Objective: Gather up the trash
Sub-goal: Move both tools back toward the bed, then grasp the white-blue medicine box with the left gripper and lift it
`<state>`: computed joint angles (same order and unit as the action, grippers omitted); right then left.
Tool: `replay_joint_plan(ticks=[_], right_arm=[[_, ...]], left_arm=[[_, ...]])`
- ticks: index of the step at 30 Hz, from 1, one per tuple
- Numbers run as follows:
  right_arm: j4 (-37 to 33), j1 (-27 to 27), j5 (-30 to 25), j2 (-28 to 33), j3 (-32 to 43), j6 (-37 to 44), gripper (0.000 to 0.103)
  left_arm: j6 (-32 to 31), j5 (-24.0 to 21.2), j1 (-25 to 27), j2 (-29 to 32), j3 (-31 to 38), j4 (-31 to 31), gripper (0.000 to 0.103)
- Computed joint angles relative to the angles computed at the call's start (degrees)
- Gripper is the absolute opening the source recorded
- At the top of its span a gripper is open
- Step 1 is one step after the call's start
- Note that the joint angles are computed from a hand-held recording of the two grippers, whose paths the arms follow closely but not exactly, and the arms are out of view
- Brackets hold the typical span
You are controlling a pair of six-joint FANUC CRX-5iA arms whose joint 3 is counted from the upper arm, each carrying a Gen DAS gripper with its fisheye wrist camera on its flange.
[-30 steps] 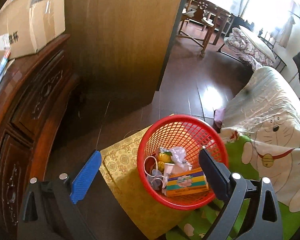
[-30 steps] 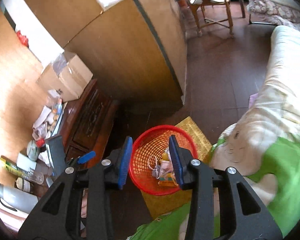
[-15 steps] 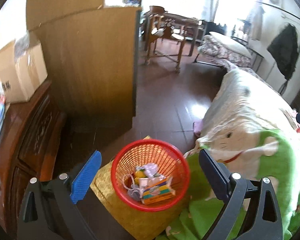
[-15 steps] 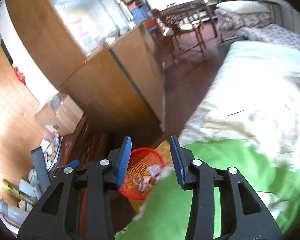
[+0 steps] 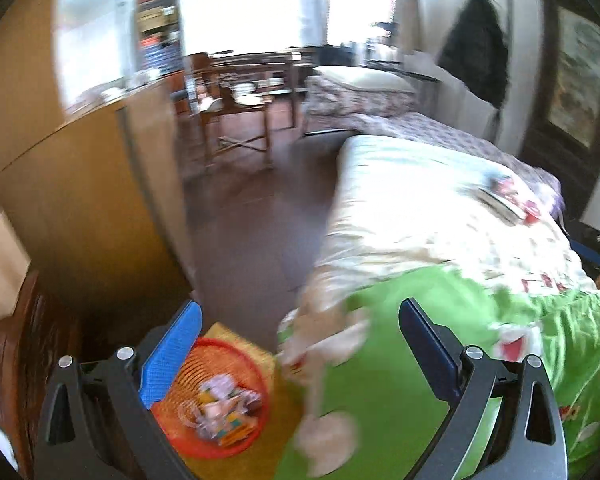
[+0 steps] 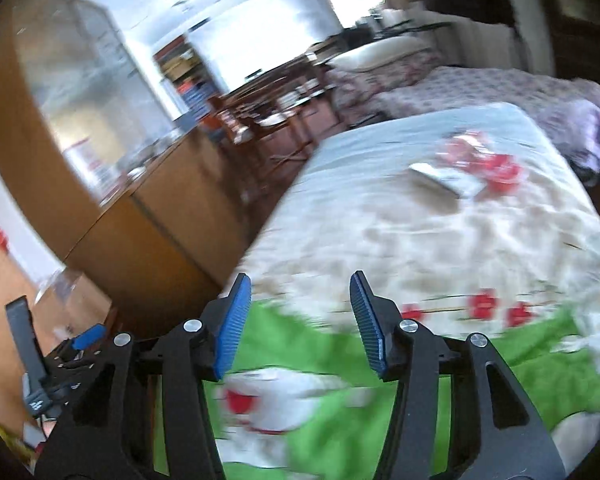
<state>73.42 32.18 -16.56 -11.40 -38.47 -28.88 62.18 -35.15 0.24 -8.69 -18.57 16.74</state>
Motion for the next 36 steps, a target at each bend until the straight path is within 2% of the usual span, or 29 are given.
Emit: replay_joint_plan(ticks=[7, 10, 13, 17, 19, 22, 25, 27, 30, 32, 34, 36], right_arm=[[-7.9, -6.1, -4.0, -0.1, -0.2, 0.7, 0.054], [-15.1, -6.6, -9.7, 2.6, 3.9, 7.4, 0.054], [-21.6, -8.2, -12.4, 5.3, 7.6, 13.6, 0.055], [-24.0, -10.8, -13.7, 6.6, 7.4, 12.5, 0.057], [-26.3, -12.3, -10.5, 5.9, 6.0, 10.2, 0.059], [-19.7, -13.4, -10.7, 4.4, 3.1, 1.9, 0.059], [-11.4, -13.5, -13.0, 3.6, 1.0, -5.7, 0.059], [-6.2, -13.0, -16.4, 3.2, -0.1, -10.4, 0.059], [-3.7, -12.0, -19.7, 3.3, -0.1, -11.7, 0.059], [-4.2, -11.7, -20.8, 3.7, 0.6, -10.6, 0.059], [-5.0, -11.3, -21.3, 4.2, 1.3, -9.1, 0.059], [-5.5, -11.3, -21.0, 4.2, 1.5, -8.5, 0.059]], left_arm=[[6.2, -0.6, -12.2, 12.1, 13.3, -7.2, 0.097], [8.9, -1.6, -15.8, 17.7, 19.8, -10.0, 0.097], [10.9, -3.9, -18.8, 23.9, 27.0, -11.5, 0.097], [12.9, -7.5, -21.8, 31.7, 36.2, -12.1, 0.097], [13.3, -8.7, -22.9, 35.0, 39.7, -11.3, 0.097], [11.2, -10.5, -24.7, 40.8, 46.1, -7.4, 0.097], [12.7, -13.6, -27.1, 46.4, 54.1, -9.6, 0.097], [13.9, -16.4, -28.3, 50.7, 60.3, -10.7, 0.097], [15.0, -20.1, -29.2, 55.8, 67.5, -12.3, 0.097], [16.5, -22.6, -29.8, 58.6, 71.9, -15.7, 0.097], [17.6, -22.5, -29.4, 58.9, 71.8, -17.8, 0.097], [17.7, -19.6, -27.6, 56.5, 67.1, -16.4, 0.098]])
